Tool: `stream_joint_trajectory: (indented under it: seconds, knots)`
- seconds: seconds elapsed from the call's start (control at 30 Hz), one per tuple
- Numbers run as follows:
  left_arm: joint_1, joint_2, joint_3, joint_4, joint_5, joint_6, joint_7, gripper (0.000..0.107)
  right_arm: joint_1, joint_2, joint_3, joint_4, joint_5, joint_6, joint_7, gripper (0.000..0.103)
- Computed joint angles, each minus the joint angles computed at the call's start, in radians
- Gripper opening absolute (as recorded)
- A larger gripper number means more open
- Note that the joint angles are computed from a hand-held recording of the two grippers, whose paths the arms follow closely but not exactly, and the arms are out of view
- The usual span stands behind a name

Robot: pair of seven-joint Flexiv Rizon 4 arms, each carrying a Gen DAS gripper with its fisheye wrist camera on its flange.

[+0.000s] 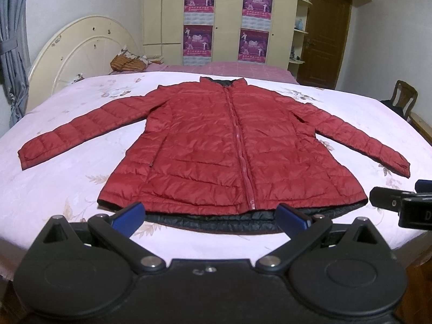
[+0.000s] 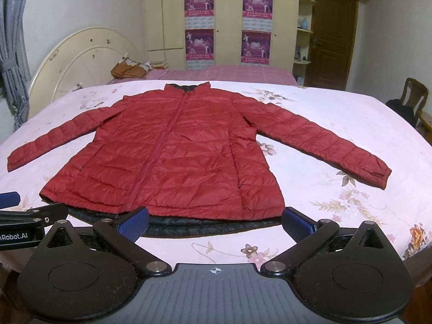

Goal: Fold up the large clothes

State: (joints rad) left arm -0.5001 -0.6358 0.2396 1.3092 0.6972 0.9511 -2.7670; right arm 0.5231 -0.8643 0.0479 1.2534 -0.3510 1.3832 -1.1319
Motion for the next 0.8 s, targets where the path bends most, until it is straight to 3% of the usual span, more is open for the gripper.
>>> stream_joint_trajectory:
  seconds: [0.47, 0.8]
  knots:
    - [0.066, -0.073, -0.005, -0.093, -0.084, 0.042, 0.084, 0.103, 0.004, -0.104, -0.025, -0.191, -0.001, -0.102, 0.033, 0.103]
    - [0.137, -0.162, 0.003, -0.174, -0.216, 0.107, 0.175, 0.103, 0.006, -0.281, -0.024, -0.523, 0.015, -0.294, 0.023, 0.103]
